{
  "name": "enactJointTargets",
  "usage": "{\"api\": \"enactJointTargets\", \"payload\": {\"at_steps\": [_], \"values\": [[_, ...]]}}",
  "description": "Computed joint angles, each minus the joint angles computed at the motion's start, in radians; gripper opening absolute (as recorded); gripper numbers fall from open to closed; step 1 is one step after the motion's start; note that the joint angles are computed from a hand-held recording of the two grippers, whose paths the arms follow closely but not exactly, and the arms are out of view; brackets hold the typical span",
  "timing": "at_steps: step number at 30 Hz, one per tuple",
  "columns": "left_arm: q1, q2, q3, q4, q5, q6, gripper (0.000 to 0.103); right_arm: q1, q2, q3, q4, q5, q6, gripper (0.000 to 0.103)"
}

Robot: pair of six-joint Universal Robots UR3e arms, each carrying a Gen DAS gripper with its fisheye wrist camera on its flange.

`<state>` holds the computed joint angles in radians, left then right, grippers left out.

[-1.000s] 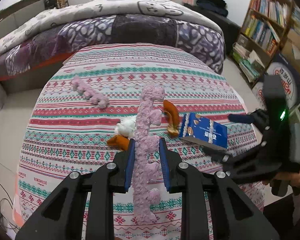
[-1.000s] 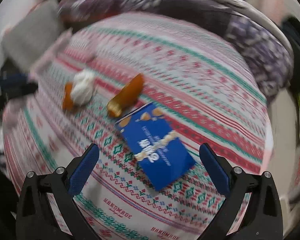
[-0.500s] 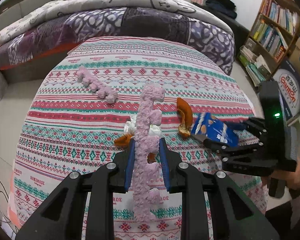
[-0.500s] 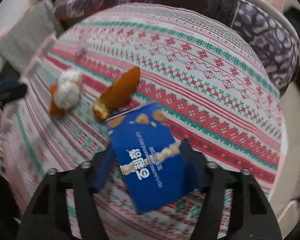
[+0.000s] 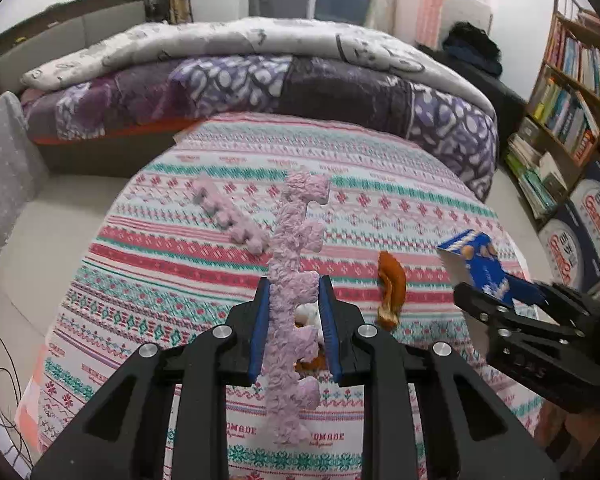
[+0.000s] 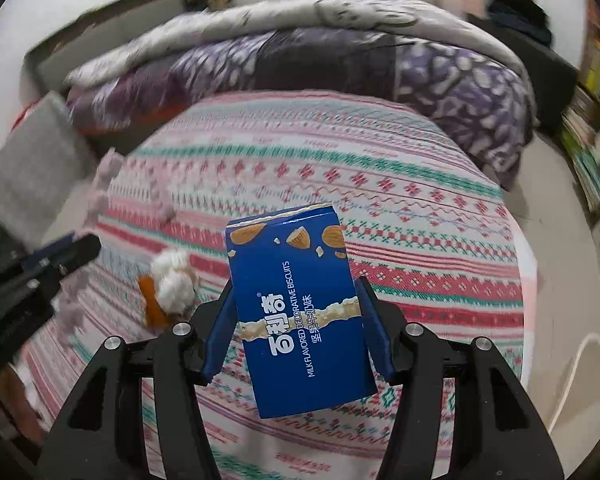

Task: Collect trash
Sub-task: 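Grasp the pink knitted strip with the left gripper while the right grasps the blue biscuit box, then carry the strip and biscuit box over the bin and open both grippers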

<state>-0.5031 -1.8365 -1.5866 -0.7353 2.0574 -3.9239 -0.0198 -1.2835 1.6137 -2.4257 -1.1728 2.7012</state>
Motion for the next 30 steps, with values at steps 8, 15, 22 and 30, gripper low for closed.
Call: {"api": "enactJointTargets", "payload": {"at_steps": [8, 15, 22, 30], "values": [[-0.083, -0.083, 0.133, -0.106, 0.207, -0.081, 0.025, -0.011, -0.068, 0.108, -0.138, -0.020, 0.119, 0.054], [-0.119, -0.177, 0.273, -0.163, 0.239, -0.080, 0.025, -0.051, -0.116, 0.147, -0.165, -0.015, 0.125, 0.054], [-0.155, -0.282, 0.456, -0.214, 0.246, -0.059, 0.025, -0.123, -0.157, 0.166, -0.147, 0.006, 0.098, 0.054], [-0.196, -0.416, 0.689, -0.286, 0.251, -0.025, 0.025, -0.226, -0.188, 0.161, -0.105, 0.039, 0.081, 0.054]]}}
